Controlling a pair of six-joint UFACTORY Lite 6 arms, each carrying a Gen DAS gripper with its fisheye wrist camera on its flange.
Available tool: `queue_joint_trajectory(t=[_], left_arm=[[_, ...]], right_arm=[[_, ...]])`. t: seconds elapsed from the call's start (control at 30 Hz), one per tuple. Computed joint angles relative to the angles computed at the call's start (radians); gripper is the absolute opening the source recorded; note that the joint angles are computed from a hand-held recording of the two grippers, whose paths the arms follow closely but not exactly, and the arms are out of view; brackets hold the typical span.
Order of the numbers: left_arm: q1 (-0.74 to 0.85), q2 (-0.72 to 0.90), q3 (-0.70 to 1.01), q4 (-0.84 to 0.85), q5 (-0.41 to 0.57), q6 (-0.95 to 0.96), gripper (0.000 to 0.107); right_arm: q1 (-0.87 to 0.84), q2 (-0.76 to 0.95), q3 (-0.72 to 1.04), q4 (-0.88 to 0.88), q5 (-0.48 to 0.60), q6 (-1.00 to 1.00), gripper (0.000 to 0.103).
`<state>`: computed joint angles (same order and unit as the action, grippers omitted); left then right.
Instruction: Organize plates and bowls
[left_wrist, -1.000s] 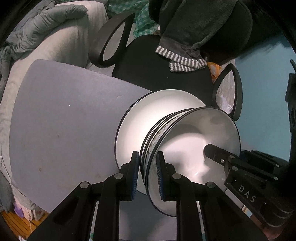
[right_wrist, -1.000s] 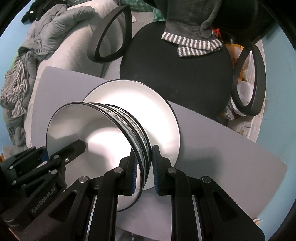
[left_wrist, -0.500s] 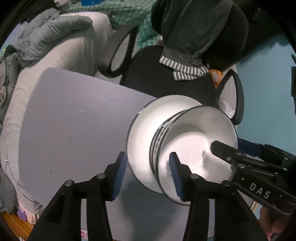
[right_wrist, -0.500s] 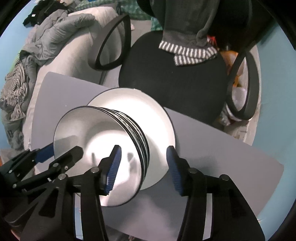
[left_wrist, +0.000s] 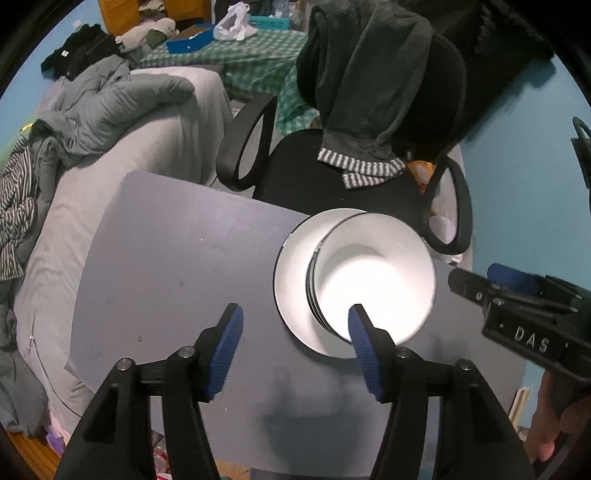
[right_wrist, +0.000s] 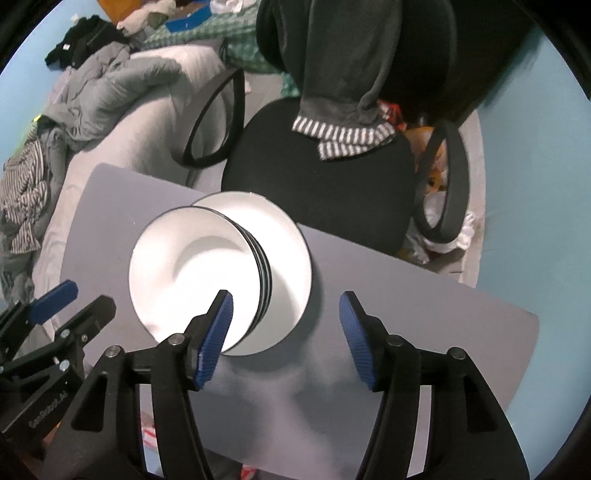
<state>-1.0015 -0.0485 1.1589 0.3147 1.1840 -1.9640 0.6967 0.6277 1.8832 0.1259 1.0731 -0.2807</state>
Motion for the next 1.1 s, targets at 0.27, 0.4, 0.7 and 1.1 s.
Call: queue_joint_trajectory(t=[0.27, 0.4, 0.7, 1.1], left_arm=[[-0.109, 0.018, 0.141, 0.034, 0.132, -0.048, 0.075], [-0.188, 0.035, 0.222, 0.069, 0.221, -0.104, 0.081], [-0.331, 0.164, 0.502, 0.134, 0.424, -0.111, 0.082], [-0.454, 0.299, 0.792, 0.212, 0.624, -0.078, 0.085]], right_arm=[[-0.023, -0.189, -0.113, 0.014, -0.02, -0.002, 0.06], [-0.026, -0.278, -0.154, 0.021, -0.013, 0.003, 0.06], [-0.03, -0.453, -0.237, 0.029, 0.0, 0.032, 0.062], [-0.02, -0.629, -0.329, 0.007, 0.018, 0.117, 0.062]])
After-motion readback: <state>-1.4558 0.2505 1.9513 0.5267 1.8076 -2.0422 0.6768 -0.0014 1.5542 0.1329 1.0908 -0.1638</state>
